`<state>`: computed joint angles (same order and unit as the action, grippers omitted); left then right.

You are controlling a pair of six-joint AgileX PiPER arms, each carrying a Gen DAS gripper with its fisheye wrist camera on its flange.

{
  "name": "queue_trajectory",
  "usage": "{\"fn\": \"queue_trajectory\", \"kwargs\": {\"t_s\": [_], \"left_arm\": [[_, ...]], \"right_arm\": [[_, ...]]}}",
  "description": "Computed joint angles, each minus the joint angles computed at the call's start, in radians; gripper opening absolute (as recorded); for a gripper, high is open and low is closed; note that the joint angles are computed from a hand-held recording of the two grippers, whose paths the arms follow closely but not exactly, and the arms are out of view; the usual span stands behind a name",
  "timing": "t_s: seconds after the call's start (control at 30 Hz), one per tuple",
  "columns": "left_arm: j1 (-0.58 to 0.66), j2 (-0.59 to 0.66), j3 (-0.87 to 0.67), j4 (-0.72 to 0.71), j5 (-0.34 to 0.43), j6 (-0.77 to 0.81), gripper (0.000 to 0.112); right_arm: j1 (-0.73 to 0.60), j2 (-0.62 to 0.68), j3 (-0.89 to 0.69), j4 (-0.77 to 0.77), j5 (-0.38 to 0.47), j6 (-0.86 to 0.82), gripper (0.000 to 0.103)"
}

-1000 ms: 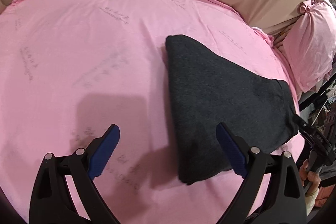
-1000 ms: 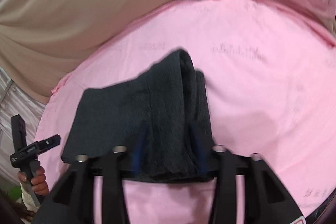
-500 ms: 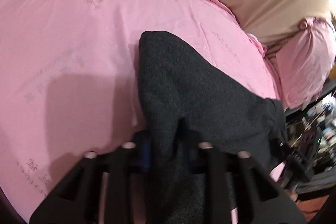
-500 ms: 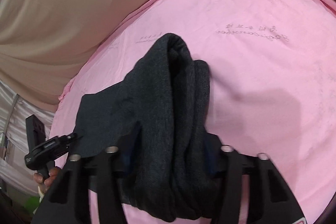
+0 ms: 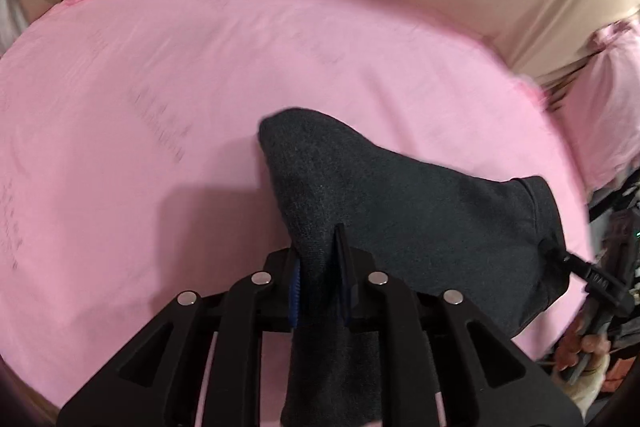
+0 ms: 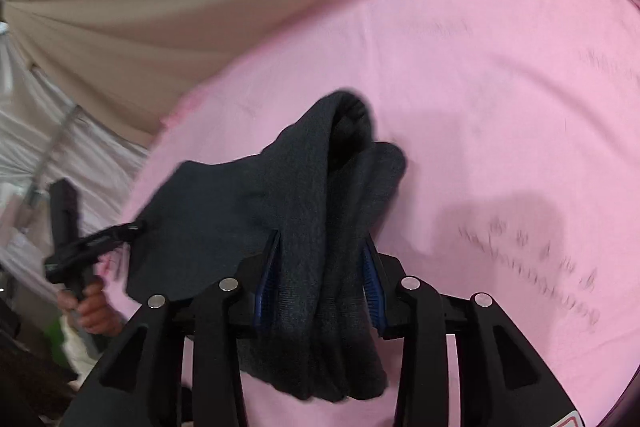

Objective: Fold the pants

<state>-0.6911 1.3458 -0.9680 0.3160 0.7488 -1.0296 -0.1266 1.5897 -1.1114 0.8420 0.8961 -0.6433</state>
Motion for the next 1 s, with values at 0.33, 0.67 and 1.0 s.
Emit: {"fn": "queue_trajectory", "kwargs": {"t_s": [0.33,0.67,1.0], "left_arm": [[-0.252,0.024,-0.093,0.414,0.230,-0.386,0.033],[-0.171,0.164,-0.075,0.307,0.118,-0.304,0.036],[-0.254,0.142,-0.097,0.342,0.216,-0.349,0.051]], "right_arm": [[0.053,-0.037,-0.182,-0.109,-0.032,0.118,0.076],[0.121,0.115,-0.295,-0.168,-0.058,0.157,0.011],[-0.020,-0.158,-0.054,-0.084,0.103,0.037,0.041]]}}
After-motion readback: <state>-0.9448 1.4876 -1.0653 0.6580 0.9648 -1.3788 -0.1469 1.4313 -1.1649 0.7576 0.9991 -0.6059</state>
